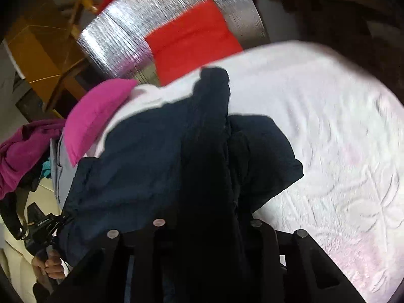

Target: Fold large clothes

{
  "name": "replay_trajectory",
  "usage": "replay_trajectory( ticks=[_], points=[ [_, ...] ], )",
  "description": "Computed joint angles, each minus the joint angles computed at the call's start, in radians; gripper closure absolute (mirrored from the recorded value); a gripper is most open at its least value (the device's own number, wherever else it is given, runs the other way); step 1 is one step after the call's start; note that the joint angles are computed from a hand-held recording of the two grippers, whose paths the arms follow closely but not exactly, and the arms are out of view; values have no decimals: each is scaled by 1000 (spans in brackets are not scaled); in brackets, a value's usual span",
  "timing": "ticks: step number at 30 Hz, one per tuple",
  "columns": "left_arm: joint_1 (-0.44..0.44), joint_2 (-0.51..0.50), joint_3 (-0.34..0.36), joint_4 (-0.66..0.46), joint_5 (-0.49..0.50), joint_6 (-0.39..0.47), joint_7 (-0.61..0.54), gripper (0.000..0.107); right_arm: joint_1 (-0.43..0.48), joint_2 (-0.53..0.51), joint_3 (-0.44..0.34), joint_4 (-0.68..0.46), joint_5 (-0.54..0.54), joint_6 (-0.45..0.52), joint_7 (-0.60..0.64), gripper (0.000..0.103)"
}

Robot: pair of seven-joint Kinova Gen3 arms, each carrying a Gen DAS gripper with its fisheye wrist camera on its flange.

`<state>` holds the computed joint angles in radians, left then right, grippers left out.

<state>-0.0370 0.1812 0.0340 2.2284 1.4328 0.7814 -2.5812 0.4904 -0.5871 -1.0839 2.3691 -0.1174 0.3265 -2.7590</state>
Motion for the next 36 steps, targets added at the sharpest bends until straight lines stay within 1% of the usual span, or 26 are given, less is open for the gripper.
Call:
replay_trajectory(
  ticks=[1, 2, 4, 5, 6, 8, 9, 10, 11, 13, 15, 17, 19, 20, 21, 22, 23, 25, 27, 28, 29, 30, 32, 33, 34, 36],
  points=[
    [9, -15, -12, 6, 23, 4, -29, 75, -10, -27, 12, 3, -2, -14, -5, 73],
    [20, -30, -41, 15, 29, 6, -50, 75, -15, -49, 18, 14, -8, -42, -10, 73],
    [95, -47, -112, 15, 24, -29, -51, 75, 13, -76, -10, 50, -28, -118, -23, 73],
    [141, -36, -144, 4, 2, -61, -27, 73, 46, -71, -45, 70, -43, -159, -32, 73],
    [187, -16, -166, -16, -35, -89, 13, 65, 74, -60, -81, 90, -53, -192, -42, 72],
    [259, 25, -226, -36, -100, -124, 94, 49, 144, -17, -159, 116, -88, -234, -37, 65],
    [267, 33, -235, -42, -112, -118, 130, 45, 151, 0, -172, 128, -103, -261, -29, 57],
    [257, 33, -240, -44, -126, -97, 150, 45, 141, 11, -167, 137, -117, -271, -28, 54],
    [242, 25, -229, -48, -154, -91, 178, 44, 112, 13, -143, 141, -131, -266, -36, 52],
    [236, -26, -227, -37, -207, -102, 217, 44, 25, 3, -55, 134, -183, -205, -17, 39],
    [261, -96, -231, -17, -279, -159, 263, 43, -68, -76, 33, 139, -197, -124, -33, 38],
    [295, -167, -234, 8, -342, -231, 300, 42, -138, -149, 105, 126, -146, -42, -66, 37],
    [341, -253, -262, 51, -422, -298, 318, 38, -209, -232, 149, 112, -73, 37, -130, 36],
    [347, -280, -269, 61, -463, -315, 334, 36, -234, -254, 157, 100, -54, 59, -148, 37],
    [346, -309, -258, 81, -503, -337, 366, 36, -258, -275, 158, 89, -45, 76, -150, 48],
    [327, -323, -230, 91, -544, -346, 407, 36, -263, -287, 142, 71, -19, 99, -164, 68],
    [289, -326, -187, 97, -585, -353, 448, 36, -250, -292, 112, 41, 6, 123, -160, 72],
    [209, -293, -96, 99, -666, -363, 529, 36, -235, -246, 76, 2, 9, 123, -106, 73],
    [159, -218, -5, 76, -747, -382, 610, 35, -200, -153, 48, -5, -52, 102, -25, 73],
    [141, -193, 21, 62, -780, -373, 648, 31, -155, -107, 11, 4, -93, 86, 6, 75],
    [125, -175, 29, 48, -796, -347, 669, 30, -123, -61, -24, 30, -134, 55, 22, 76],
    [126, -172, 18, 39, -796, -329, 685, 31, -106, -14, -40, 50, -164, 34, 21, 80],
    [181, -206, -44, 35, -794, -337, 681, 31, -107, 23, -18, 40, -177, 41, 44, 82],
    [228, -228, -82, 41, -800, -365, 678, 31, -131, 14, 21, 20, -159, 69, 54, 78],
    [274, -253, -116, 45, -816, -400, 686, 31, -159, -14, 56, 6, -125, 87, 48, 78],
    [367, -279, -178, 54, -807, -471, 687, 31, -178, -59, 93, -3, -77, 77, 13, 78]
  ],
)
